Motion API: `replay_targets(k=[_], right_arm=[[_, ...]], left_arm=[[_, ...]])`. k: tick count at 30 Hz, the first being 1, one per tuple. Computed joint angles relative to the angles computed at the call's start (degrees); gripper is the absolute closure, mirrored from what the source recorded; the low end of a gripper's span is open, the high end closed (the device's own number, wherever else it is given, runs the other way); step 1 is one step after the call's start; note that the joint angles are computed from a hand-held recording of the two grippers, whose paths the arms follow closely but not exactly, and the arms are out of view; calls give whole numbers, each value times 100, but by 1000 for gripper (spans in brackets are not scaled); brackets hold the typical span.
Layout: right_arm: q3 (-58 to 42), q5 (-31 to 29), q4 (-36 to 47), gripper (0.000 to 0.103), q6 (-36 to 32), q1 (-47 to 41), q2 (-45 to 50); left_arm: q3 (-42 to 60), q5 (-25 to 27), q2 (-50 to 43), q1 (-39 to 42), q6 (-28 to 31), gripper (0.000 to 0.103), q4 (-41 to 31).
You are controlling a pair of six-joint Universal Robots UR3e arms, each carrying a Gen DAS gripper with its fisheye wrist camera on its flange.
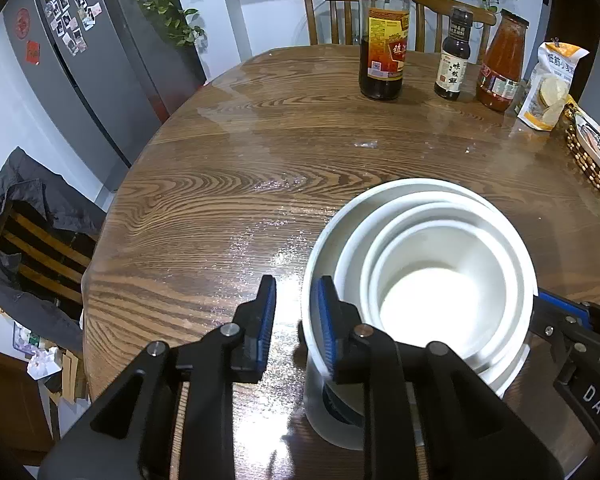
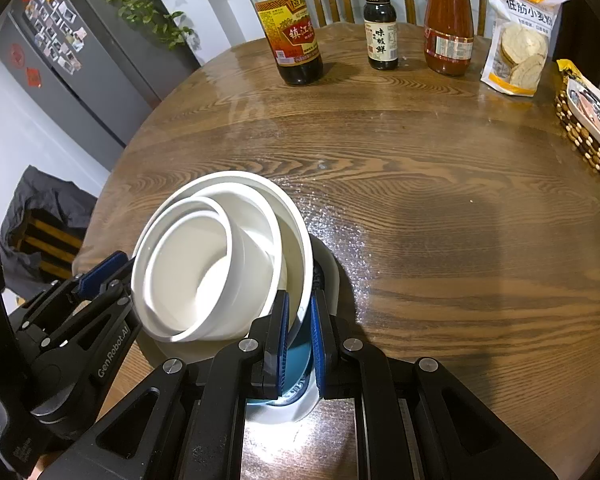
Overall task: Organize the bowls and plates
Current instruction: 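Lower the nested white bowls onto the blue dish with both grippers, then open both grippers and release the nested white bowls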
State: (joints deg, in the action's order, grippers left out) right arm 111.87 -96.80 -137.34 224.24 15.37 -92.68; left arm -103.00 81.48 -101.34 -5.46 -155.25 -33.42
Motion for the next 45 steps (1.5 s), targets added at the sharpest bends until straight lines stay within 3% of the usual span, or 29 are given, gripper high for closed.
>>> replay_targets(k=[6, 45], right_arm=[[-88, -32, 93, 91, 18, 19, 42], [-472, -295, 569, 91, 198, 196, 233]], left_arm=[[-1, 51, 5, 19, 11, 74, 22], [-5, 128, 19, 97, 6, 54, 49]])
